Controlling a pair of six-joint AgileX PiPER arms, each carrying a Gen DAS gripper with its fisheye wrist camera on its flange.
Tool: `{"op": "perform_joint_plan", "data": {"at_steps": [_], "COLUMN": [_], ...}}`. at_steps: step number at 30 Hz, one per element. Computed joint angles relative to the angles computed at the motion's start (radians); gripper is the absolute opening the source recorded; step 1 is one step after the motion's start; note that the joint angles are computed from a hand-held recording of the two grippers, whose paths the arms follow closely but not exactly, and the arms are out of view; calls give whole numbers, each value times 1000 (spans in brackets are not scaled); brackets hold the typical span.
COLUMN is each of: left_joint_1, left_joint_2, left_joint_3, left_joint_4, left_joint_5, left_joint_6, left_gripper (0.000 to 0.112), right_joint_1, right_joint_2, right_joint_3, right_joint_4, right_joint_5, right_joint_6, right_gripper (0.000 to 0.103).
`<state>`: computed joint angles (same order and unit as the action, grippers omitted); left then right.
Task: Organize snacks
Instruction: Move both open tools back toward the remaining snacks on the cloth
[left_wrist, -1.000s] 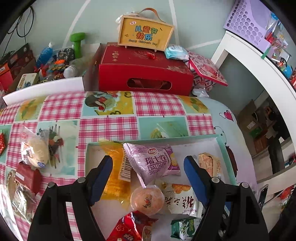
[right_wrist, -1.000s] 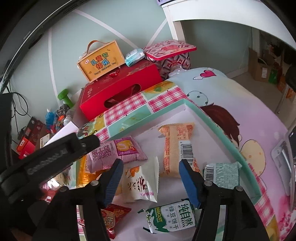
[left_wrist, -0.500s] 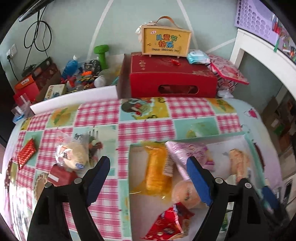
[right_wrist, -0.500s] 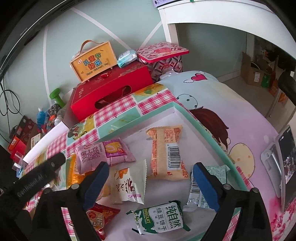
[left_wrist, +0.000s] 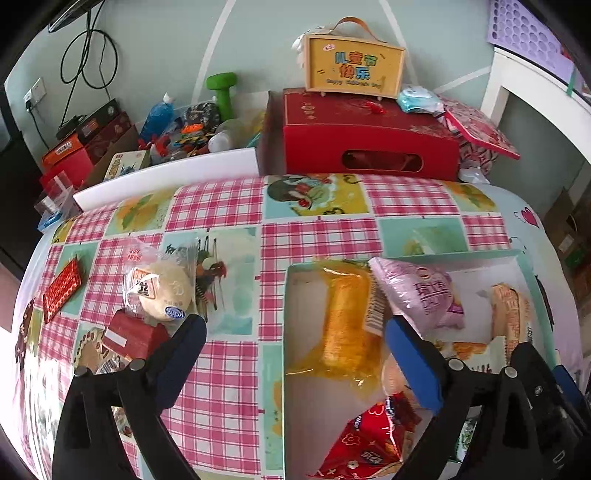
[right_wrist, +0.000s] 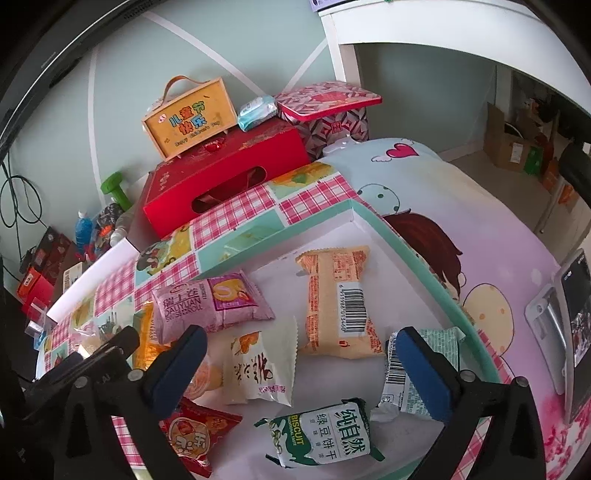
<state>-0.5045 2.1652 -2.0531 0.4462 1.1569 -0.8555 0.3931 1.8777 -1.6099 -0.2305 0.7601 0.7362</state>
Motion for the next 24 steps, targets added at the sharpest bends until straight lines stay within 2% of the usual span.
{"op": "perform_joint_plan", "data": {"at_steps": [13, 24], "left_joint_1": [21, 66], "left_joint_2": [-53, -227], "left_joint_3": [94, 352], "left_joint_4": [-22, 21], "left_joint_5": [-43, -113], "left_joint_6": [-14, -65], "left_gripper": [98, 98], "right_joint_1": [6, 111], "right_joint_2": [-1, 20], "right_joint_3": [-1, -91], "right_joint_4": [-9, -7], "right_joint_5": [16, 67], "right_joint_6": [26, 4], "right_gripper": [103, 103]}}
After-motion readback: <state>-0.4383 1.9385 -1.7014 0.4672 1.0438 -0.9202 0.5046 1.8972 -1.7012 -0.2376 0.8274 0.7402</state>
